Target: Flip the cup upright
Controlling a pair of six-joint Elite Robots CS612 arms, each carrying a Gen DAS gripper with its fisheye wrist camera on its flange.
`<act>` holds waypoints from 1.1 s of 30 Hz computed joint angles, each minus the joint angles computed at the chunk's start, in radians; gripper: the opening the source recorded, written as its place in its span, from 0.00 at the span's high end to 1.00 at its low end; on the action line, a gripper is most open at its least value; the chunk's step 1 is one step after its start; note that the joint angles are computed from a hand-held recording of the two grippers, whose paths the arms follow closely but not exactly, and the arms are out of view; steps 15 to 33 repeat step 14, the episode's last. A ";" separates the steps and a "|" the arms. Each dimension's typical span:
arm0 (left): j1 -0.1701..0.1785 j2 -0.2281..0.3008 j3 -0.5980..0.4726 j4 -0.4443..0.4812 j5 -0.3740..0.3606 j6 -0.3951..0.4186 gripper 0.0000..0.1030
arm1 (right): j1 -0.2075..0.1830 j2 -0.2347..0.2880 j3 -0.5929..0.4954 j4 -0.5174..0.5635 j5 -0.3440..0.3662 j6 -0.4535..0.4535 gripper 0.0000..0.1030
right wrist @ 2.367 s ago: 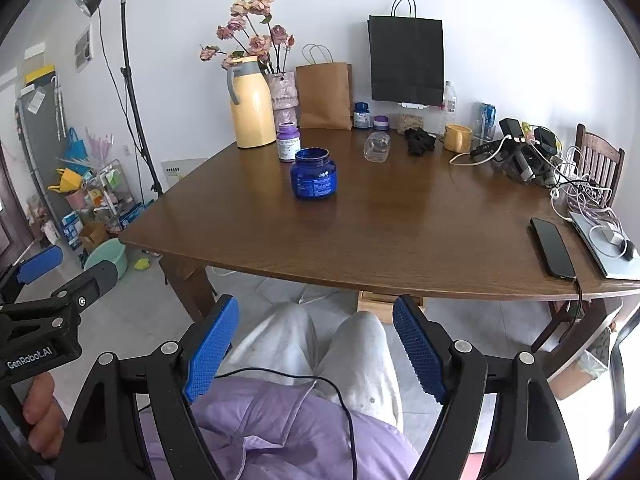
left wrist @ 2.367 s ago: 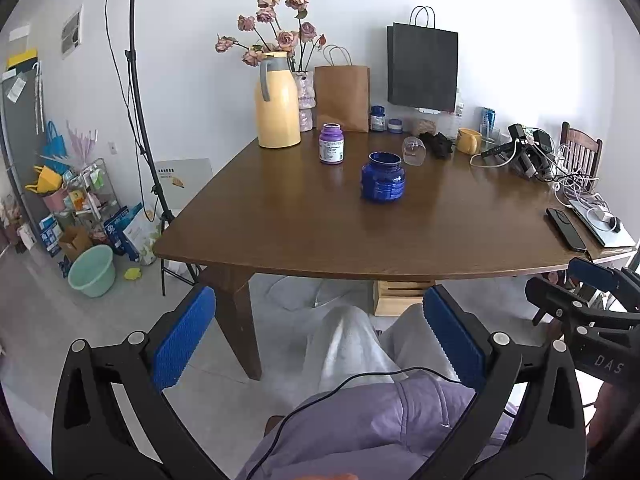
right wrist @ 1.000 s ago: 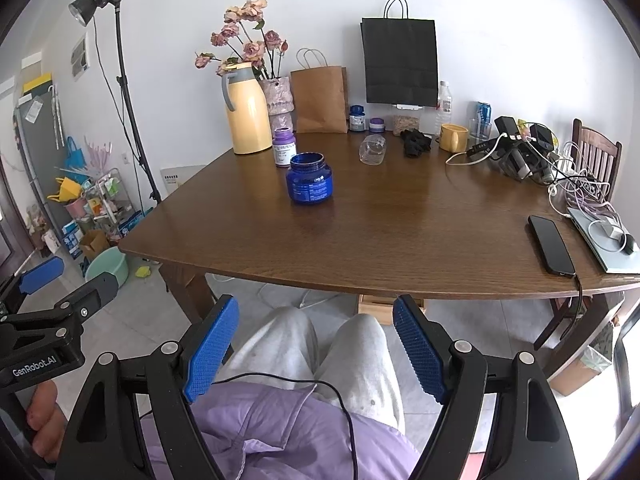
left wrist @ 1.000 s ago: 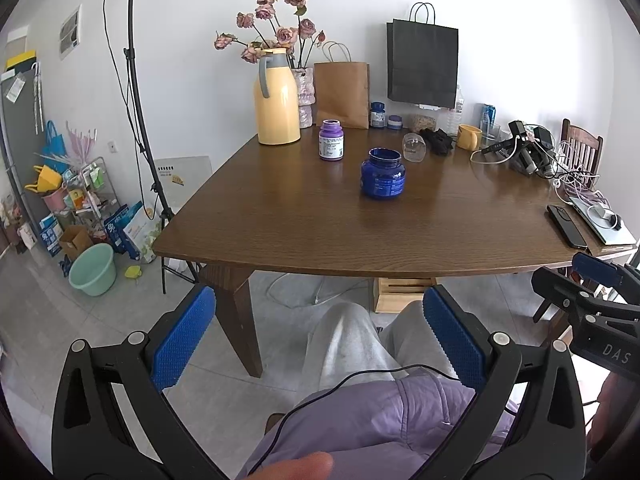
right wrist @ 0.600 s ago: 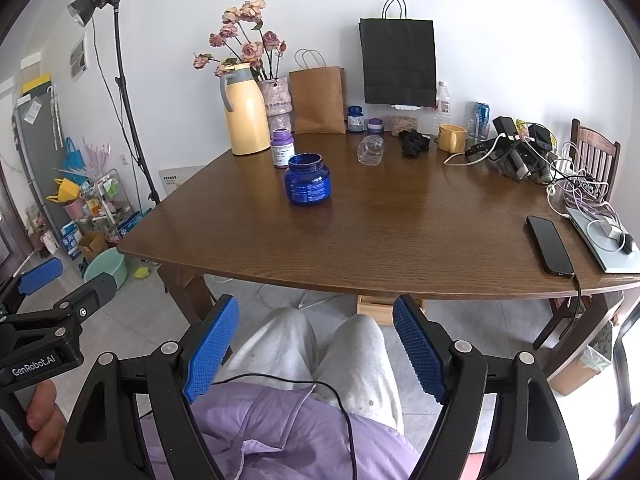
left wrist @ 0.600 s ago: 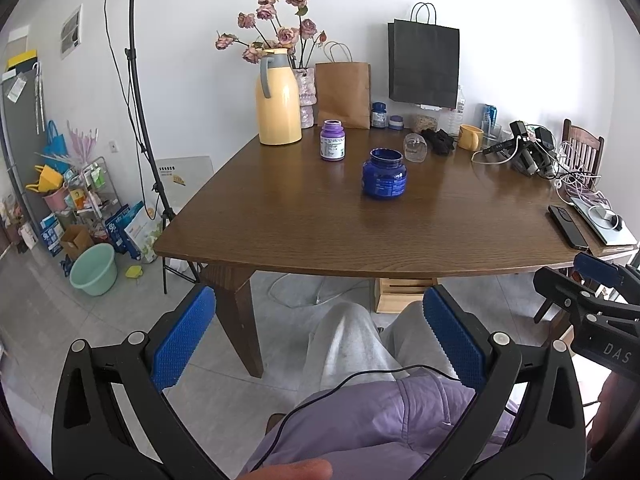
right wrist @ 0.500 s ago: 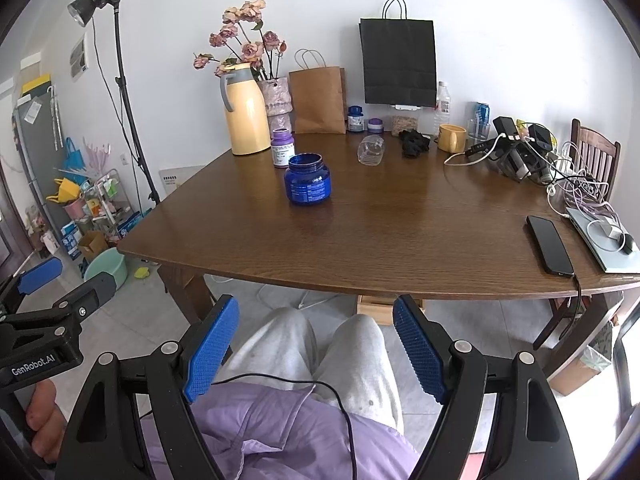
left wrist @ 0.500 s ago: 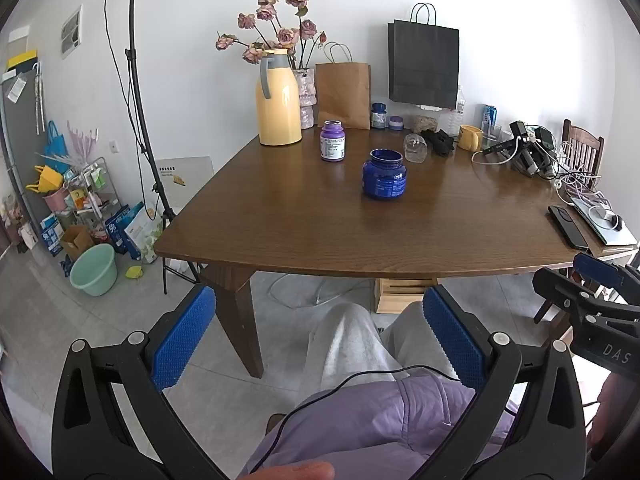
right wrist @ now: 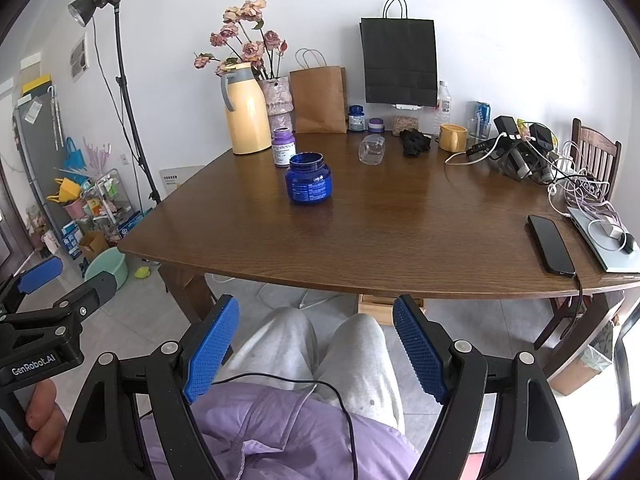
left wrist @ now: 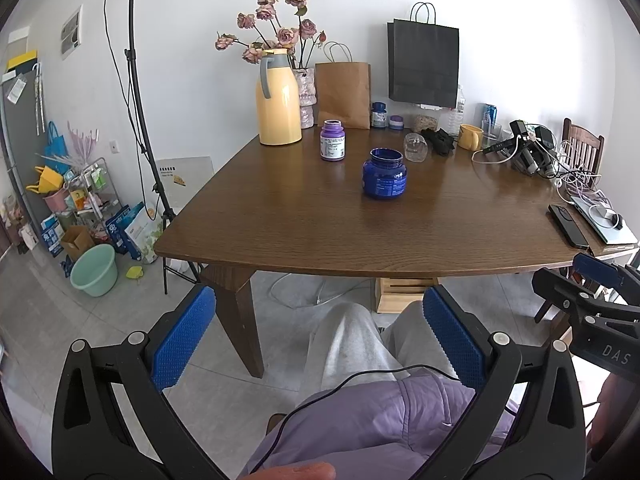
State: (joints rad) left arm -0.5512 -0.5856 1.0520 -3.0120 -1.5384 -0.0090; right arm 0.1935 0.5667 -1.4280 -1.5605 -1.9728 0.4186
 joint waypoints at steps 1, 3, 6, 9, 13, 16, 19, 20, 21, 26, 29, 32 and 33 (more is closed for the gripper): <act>0.000 0.000 0.001 -0.001 0.000 -0.001 0.00 | 0.000 0.000 0.000 0.001 0.000 0.000 0.20; 0.000 0.000 -0.001 0.001 -0.001 0.000 0.00 | 0.000 0.000 0.000 0.000 0.000 0.001 0.20; 0.000 0.000 -0.001 0.001 0.000 0.001 0.00 | -0.001 0.001 -0.002 0.003 -0.001 0.003 0.20; 0.000 -0.001 0.002 -0.001 -0.001 0.001 0.00 | -0.002 0.002 -0.002 0.003 0.001 0.002 0.20; 0.001 -0.001 0.004 -0.002 -0.004 -0.001 0.00 | -0.002 0.002 -0.003 0.006 0.004 0.003 0.20; 0.001 -0.001 0.003 -0.001 -0.008 -0.004 0.00 | -0.002 0.002 -0.003 0.006 0.004 0.004 0.20; 0.001 -0.001 0.003 -0.001 -0.008 -0.004 0.00 | -0.002 0.002 -0.003 0.006 0.004 0.004 0.20; 0.001 -0.001 0.003 -0.001 -0.008 -0.004 0.00 | -0.002 0.002 -0.003 0.006 0.004 0.004 0.20; 0.001 -0.001 0.003 -0.001 -0.008 -0.004 0.00 | -0.002 0.002 -0.003 0.006 0.004 0.004 0.20; 0.001 -0.001 0.003 -0.001 -0.008 -0.004 0.00 | -0.002 0.002 -0.003 0.006 0.004 0.004 0.20; 0.001 -0.001 0.003 -0.001 -0.008 -0.004 0.00 | -0.002 0.002 -0.003 0.006 0.004 0.004 0.20; 0.001 -0.001 0.003 -0.001 -0.008 -0.004 0.00 | -0.002 0.002 -0.003 0.006 0.004 0.004 0.20; 0.001 -0.001 0.003 -0.001 -0.008 -0.004 0.00 | -0.002 0.002 -0.003 0.006 0.004 0.004 0.20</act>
